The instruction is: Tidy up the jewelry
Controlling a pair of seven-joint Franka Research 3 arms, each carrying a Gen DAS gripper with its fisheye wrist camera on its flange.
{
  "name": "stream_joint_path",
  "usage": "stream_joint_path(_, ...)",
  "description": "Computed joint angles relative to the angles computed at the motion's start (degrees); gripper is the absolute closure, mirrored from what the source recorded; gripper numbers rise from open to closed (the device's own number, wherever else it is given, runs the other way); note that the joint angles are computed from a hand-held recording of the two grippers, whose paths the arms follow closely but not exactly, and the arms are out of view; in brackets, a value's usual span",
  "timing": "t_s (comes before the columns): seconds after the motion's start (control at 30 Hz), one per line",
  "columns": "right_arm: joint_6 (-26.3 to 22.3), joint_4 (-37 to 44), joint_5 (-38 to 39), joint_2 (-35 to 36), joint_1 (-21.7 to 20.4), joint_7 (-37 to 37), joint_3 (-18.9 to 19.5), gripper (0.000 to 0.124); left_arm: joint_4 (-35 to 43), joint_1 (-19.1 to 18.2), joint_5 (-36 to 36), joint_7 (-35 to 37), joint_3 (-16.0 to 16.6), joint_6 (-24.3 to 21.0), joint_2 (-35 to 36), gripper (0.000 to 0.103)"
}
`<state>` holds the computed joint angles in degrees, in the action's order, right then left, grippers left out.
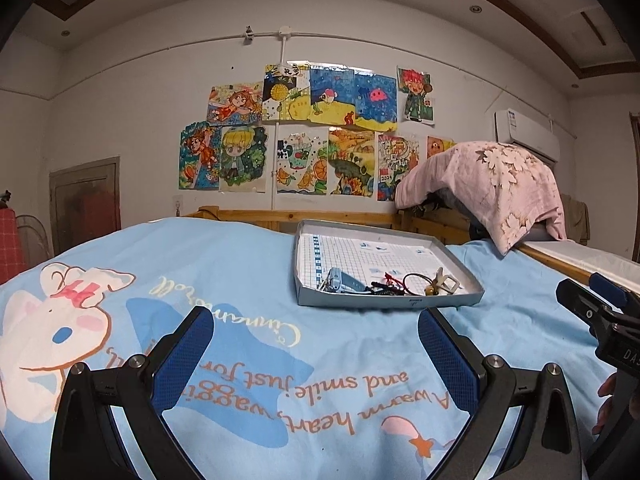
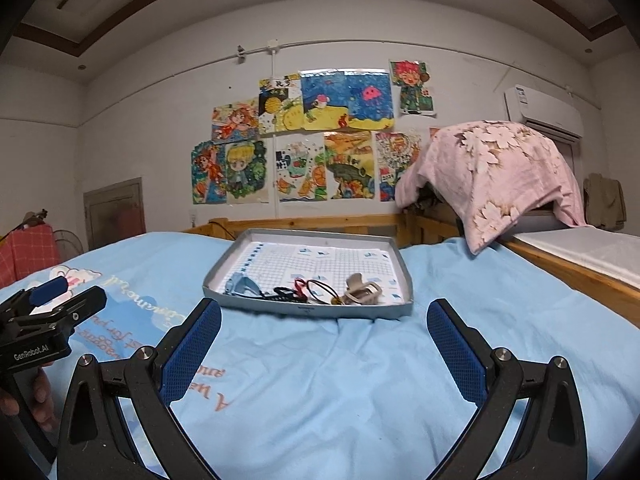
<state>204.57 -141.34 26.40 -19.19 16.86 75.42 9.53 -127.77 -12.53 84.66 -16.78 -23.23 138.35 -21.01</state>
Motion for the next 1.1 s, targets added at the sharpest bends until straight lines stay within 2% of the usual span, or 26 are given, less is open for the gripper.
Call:
stream_joint_path(0.23, 0.57, -0.03, 7.67, 0.56, -4.81, -6.63, 6.83, 0.022, -0.46, -0.16, -0.06, -1.06, -0.26, -0.71, -0.09, 0.000)
stream_joint_path(0.33, 0.38, 0.29, 9.94, 0.58, -4.93, -9.23, 7.75, 0.022, -0.65, -0.37, -0.14, -1.70, -0.62, -1.84, 0.15, 0.000)
stream_joint_path(0.6, 0.46, 1.27, 13.41, 0.72, -3.68, -11.96, 7.21, 0.022, -0.98, -0.86, 0.36, -2.20, -0.38, -2.13, 0.09, 0.000)
stream_joint_path(0.77, 0.87, 0.91, 12.96, 0.54, -2.25, -11.52, 5.69, 0.022, -1.05, -0.97, 0.47, -2.17, -0.30, -2.22, 0.06, 0.000)
stream_joint_path(1.1, 0.99, 0.83, 12.89, 0.45, -1.92, -11.54, 5.37, 0.022, -1.13, -1.00, 0.46, -2.23, -0.24, -2.10, 0.02, 0.000)
